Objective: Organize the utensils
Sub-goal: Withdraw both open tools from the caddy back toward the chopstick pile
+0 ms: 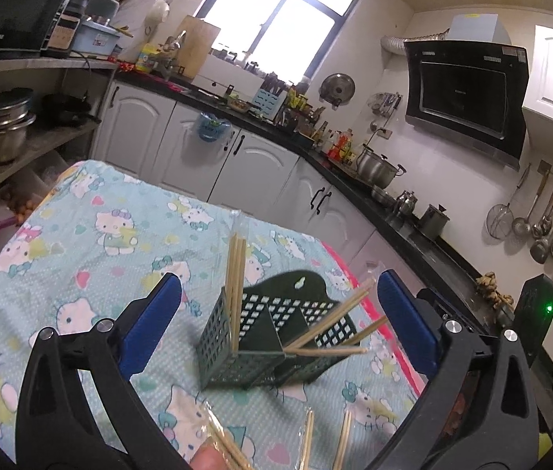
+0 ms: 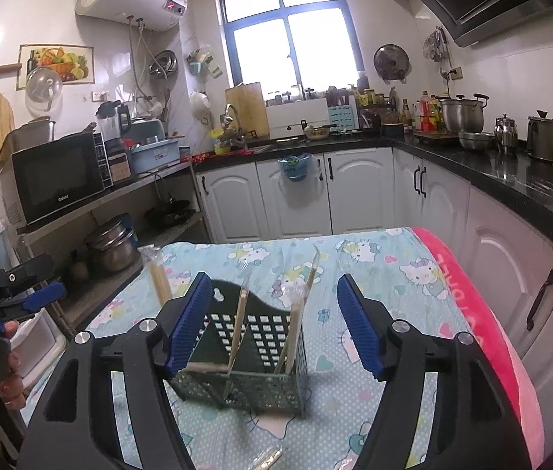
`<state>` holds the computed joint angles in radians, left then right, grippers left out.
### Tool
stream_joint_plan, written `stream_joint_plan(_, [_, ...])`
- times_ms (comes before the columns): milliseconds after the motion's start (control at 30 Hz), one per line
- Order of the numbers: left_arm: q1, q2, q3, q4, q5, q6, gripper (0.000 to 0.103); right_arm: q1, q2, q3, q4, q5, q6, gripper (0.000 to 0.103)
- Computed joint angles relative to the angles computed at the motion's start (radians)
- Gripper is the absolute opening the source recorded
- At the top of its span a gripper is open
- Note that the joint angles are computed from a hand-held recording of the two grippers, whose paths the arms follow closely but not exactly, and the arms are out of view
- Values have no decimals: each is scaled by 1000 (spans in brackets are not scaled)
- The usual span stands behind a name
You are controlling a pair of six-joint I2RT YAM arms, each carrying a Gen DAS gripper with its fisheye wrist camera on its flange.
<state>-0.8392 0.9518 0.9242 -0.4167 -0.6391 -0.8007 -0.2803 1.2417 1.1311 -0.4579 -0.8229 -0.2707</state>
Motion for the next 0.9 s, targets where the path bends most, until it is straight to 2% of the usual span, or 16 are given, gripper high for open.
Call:
stream_joint_plan(567, [-105, -59, -58, -62, -72, -88, 92, -55, -58, -56, -75, -37, -57, 67])
stream_joint_plan(900, [-131, -69, -81, -96, -81, -135, 92, -82, -66, -76, -115, -44, -98, 68])
